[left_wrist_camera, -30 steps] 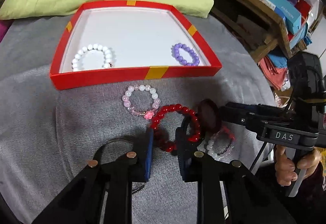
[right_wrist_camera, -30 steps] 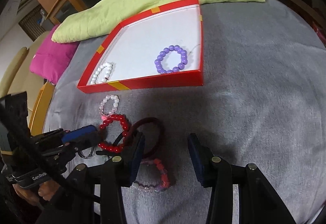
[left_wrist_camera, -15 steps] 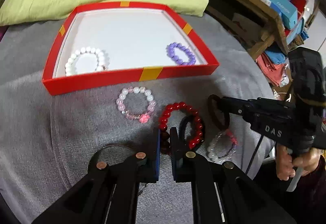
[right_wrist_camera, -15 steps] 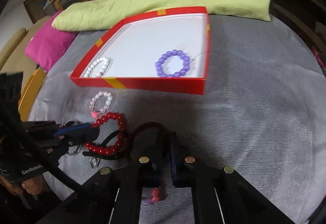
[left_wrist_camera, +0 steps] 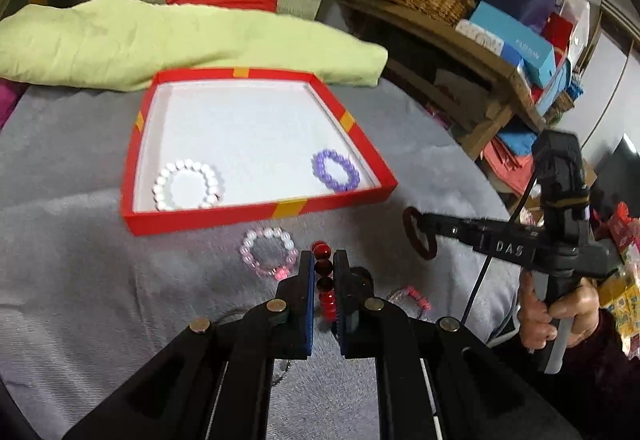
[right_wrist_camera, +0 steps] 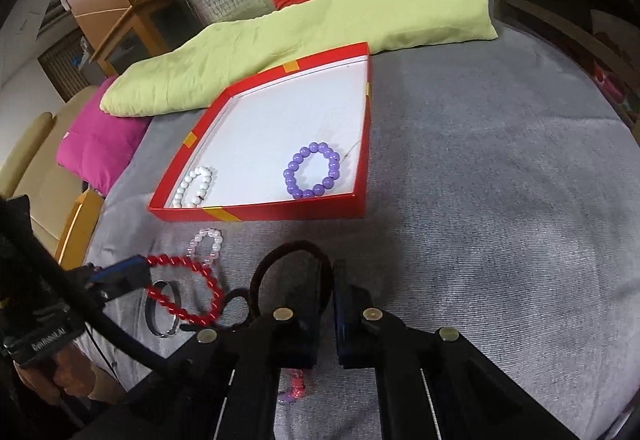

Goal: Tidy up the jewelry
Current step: 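Carry both held bracelets into the red box and open both tools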

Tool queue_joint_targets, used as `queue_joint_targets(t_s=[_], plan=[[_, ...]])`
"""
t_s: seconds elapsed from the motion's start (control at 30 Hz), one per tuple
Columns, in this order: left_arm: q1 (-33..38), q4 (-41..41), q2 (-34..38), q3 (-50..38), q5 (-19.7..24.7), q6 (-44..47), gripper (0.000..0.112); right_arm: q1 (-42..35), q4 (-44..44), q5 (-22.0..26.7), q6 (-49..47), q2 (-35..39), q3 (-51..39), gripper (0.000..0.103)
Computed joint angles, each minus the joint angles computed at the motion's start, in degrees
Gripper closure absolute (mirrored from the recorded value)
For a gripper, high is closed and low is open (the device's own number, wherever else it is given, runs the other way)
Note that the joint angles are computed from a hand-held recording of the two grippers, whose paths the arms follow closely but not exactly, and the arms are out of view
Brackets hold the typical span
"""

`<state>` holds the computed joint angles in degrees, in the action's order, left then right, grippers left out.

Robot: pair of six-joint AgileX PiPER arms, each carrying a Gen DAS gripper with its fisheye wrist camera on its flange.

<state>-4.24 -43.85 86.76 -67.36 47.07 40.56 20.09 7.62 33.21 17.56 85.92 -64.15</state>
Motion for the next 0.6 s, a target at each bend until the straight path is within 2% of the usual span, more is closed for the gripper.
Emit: queue_joint_targets(t_s=[0.6], plan=[[3.9,-12.5,-3.1,1.1,-2.7,9.6,0.103,1.9,3.6,-6.4,-0.8,-2.0,0.9,0.098]])
